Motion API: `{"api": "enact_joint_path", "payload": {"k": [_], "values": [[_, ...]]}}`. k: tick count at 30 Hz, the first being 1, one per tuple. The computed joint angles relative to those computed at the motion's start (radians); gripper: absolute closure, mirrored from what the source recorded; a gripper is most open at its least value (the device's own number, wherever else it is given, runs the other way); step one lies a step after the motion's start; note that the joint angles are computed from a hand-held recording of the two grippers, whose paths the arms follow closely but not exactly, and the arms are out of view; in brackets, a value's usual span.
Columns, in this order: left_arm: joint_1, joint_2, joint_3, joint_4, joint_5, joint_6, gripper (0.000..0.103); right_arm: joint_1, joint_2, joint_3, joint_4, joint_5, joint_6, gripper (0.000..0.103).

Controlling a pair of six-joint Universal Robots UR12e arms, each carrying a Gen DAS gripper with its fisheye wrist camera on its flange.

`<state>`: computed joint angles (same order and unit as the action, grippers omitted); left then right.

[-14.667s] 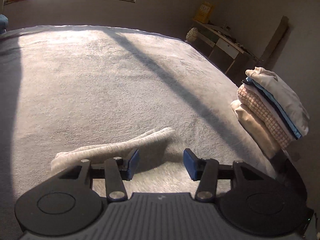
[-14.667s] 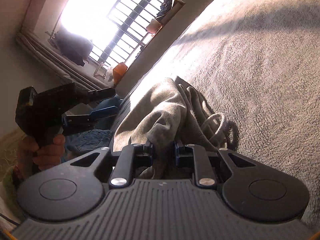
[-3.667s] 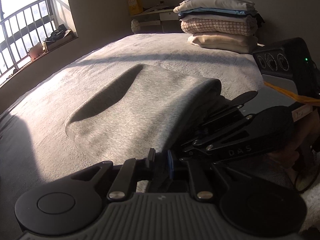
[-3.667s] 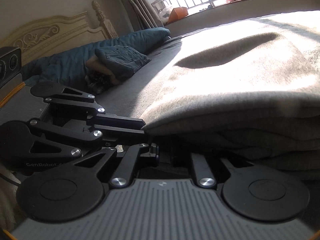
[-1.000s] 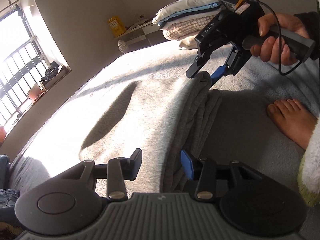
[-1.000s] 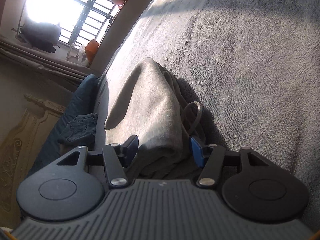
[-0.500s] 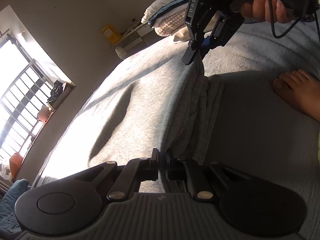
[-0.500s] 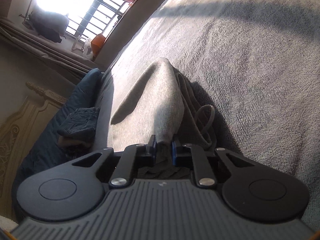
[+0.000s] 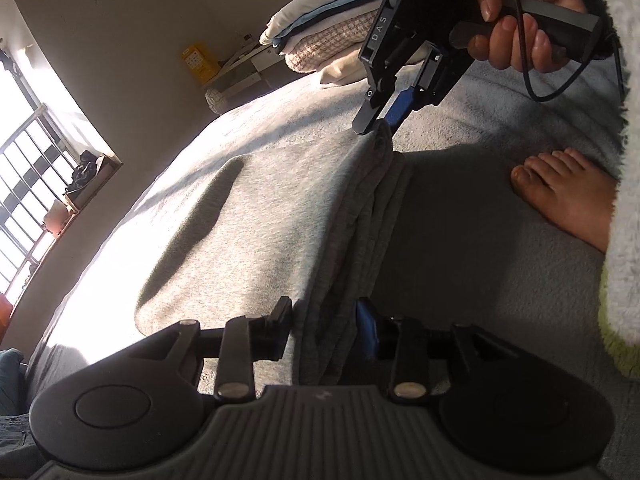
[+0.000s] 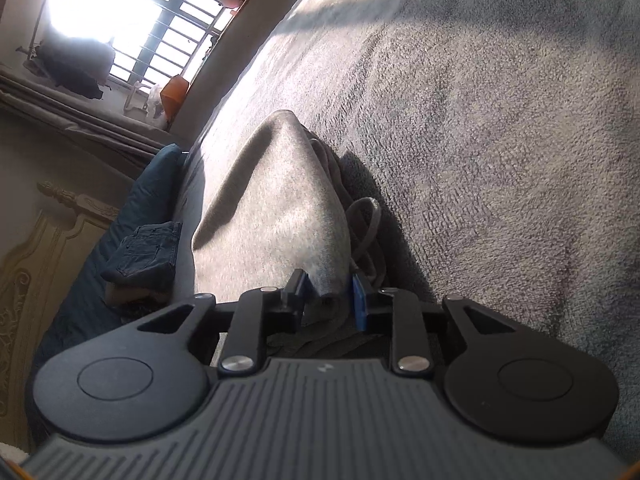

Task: Fold clothes

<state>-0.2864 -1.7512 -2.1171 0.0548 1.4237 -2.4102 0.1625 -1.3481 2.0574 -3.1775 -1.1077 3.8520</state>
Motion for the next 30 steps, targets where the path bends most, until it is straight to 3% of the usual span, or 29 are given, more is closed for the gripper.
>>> {"api": "enact_joint_path", "payload": {"k": [5, 10, 14, 17, 19, 22, 24, 30], "values": [[0.078, 0.049, 0.018, -0.111, -0.175, -0.200, 0.066, 0.028, -0.035, -0.005, -0.040, -0.147, -0.155, 0.077], [0.141, 0.055, 0.037, -0.102, -0.314, -0.416, 0.066, 0.079, -0.020, -0.043, -0.087, -0.153, -0.416, 0.077], [0.131, 0.017, 0.067, -0.056, -0.264, -0.436, 0.064, 0.124, -0.003, -0.070, -0.060, -0.149, -0.625, 0.077], [0.115, -0.016, 0.081, -0.025, -0.217, -0.392, 0.049, 0.147, 0.009, -0.080, -0.027, -0.185, -0.705, 0.077], [0.103, -0.037, 0.090, -0.028, -0.196, -0.365, 0.045, 0.158, 0.018, -0.081, -0.005, -0.215, -0.745, 0.077], [0.078, -0.057, 0.095, -0.063, -0.127, -0.344, 0.043, 0.167, 0.032, -0.075, 0.021, -0.254, -0.764, 0.079], [0.072, -0.065, 0.087, -0.038, -0.113, -0.375, 0.040, 0.172, 0.036, -0.068, 0.006, -0.266, -0.762, 0.079], [0.089, -0.068, 0.087, -0.047, -0.155, -0.464, 0.032, 0.180, 0.033, -0.079, 0.041, -0.284, -0.735, 0.078]]}}
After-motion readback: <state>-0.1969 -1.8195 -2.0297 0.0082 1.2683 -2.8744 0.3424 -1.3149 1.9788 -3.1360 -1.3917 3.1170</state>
